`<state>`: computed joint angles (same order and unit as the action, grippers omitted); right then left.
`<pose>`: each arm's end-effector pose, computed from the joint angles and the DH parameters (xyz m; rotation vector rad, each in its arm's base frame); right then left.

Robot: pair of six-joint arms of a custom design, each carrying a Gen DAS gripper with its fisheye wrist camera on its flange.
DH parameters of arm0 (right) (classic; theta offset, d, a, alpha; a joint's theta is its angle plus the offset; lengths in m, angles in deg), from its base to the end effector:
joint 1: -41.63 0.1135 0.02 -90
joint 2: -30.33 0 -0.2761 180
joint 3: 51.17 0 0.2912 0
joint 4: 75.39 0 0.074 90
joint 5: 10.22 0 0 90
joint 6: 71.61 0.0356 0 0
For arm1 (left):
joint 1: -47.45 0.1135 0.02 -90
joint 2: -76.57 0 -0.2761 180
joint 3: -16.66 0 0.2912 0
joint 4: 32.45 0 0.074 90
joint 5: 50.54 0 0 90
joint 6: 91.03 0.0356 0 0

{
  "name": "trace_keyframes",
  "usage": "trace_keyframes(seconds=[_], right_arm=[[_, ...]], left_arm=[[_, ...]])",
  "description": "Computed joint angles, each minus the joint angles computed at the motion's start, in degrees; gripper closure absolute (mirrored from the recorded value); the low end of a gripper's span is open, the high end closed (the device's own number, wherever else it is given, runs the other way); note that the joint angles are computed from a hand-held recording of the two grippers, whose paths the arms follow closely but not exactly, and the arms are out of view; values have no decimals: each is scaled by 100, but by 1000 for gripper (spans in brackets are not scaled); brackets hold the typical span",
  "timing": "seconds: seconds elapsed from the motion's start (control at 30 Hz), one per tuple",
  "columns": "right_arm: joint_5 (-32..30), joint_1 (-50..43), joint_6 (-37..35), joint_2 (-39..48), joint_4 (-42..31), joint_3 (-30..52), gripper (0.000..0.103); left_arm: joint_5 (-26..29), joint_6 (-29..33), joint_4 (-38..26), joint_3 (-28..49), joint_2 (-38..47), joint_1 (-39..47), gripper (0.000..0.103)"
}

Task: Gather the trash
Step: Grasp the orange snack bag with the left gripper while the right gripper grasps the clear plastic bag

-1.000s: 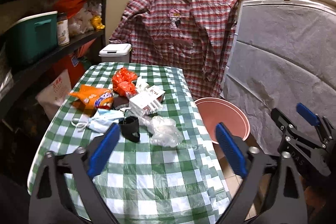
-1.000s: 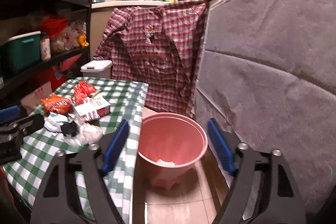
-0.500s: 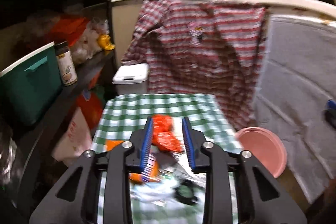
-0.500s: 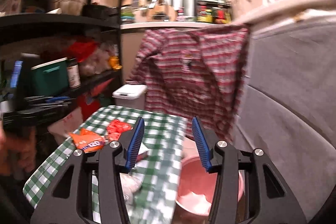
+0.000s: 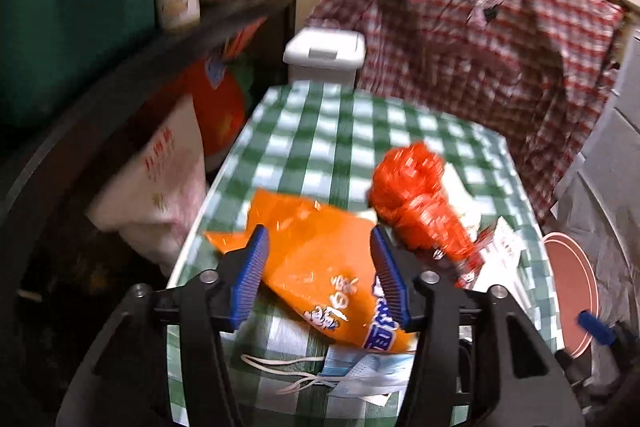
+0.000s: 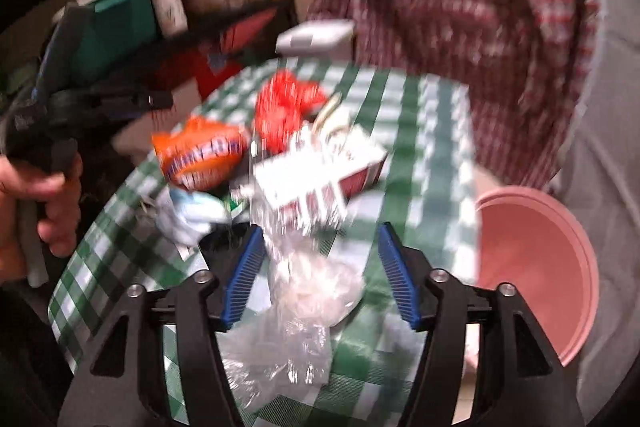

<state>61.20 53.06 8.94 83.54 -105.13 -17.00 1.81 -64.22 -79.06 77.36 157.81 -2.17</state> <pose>0.1947 0.0509 0.1586 -0.5798 2.3323 0.4079 0.2047 -0.2071 0.1900 -0.4447 2.3474 0.0484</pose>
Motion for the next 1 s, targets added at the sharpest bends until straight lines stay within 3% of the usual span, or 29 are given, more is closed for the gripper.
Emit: trace_keyframes(seconds=[0.2, 0.6, 0.67, 0.73, 0.83, 1.0], right_arm=[[7, 36, 2, 1175, 404, 74, 34], [309, 373, -142, 1503, 523, 4, 35], [323, 389, -173, 1384, 483, -38, 38], [310, 376, -237, 1276, 440, -64, 40], [343, 384, -281, 941, 294, -125, 42], [309, 258, -342, 279, -155, -152, 43]], left_arm=[[517, -151, 221, -195, 124, 307, 34], [1584, -130, 1196, -651, 239, 730, 35], [1575, -92, 1233, -640, 247, 686, 45], [1588, -48, 1269, -629, 222, 663, 67], [1396, -30, 1145, -570, 157, 586, 85], [1065, -49, 915, -478, -48, 470, 99]])
